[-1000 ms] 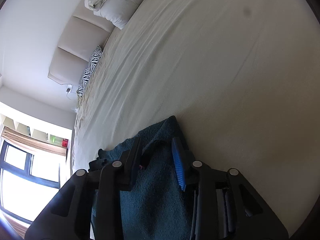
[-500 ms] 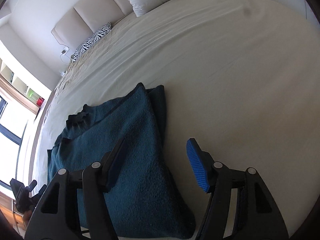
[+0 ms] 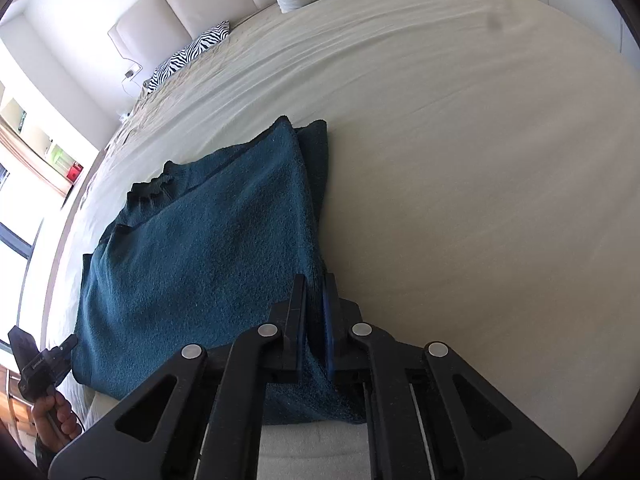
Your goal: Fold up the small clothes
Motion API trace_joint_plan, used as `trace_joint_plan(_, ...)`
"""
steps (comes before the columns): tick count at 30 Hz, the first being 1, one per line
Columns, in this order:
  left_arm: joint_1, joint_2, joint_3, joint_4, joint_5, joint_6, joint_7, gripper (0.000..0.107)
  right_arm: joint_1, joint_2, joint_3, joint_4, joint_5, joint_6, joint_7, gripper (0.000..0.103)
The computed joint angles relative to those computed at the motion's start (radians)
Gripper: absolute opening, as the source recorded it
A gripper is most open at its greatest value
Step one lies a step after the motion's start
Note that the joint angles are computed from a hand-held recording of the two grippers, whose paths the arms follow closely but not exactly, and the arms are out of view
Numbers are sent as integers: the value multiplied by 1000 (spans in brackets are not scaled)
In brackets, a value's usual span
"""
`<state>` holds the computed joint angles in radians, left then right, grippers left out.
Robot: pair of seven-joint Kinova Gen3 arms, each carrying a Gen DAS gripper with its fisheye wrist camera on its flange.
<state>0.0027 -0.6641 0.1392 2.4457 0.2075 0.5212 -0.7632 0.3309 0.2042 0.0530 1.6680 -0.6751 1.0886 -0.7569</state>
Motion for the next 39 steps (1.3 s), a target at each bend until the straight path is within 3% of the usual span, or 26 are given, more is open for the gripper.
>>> trace_joint_plan(7,-18,12,31,-10,-24,18,4,11,40,-12,28,42,-43,-5,-1,4)
trace_joint_plan(19,-2,-15,14,19,-21,10,4,11,106,39,21,57,-114,33,35,9)
trace_joint_plan(22,-5,-47,-5,10,-18,59,10,18,101,2,37,59,-82,25,-24,20)
trace_joint_plan(25,-83,-105,67,-54,-64,168,49,18,64,-64,100,63,-79,21,-47,23)
trace_joint_plan(27,-95,-115,91,-97,-86,184,46,18,115,-78,67,37,-120,93,-11,23)
trace_joint_plan(31,-67,-16,144,-166,-104,83,21,36,238,-40,-117,13,-233,256,6,23)
trace_joint_plan(33,-49,72,189,-179,-102,8,22,42,234,5,-180,37,-271,337,9,23)
trace_joint_plan(35,-43,165,236,-181,-65,-48,4,42,161,31,-178,75,-262,370,22,23)
trace_joint_plan(37,-22,241,281,-178,-89,-80,47,42,73,52,-143,130,-249,364,54,23)
trace_joint_plan(39,-40,269,340,-160,-111,-80,102,40,-11,59,-65,183,-231,328,63,23)
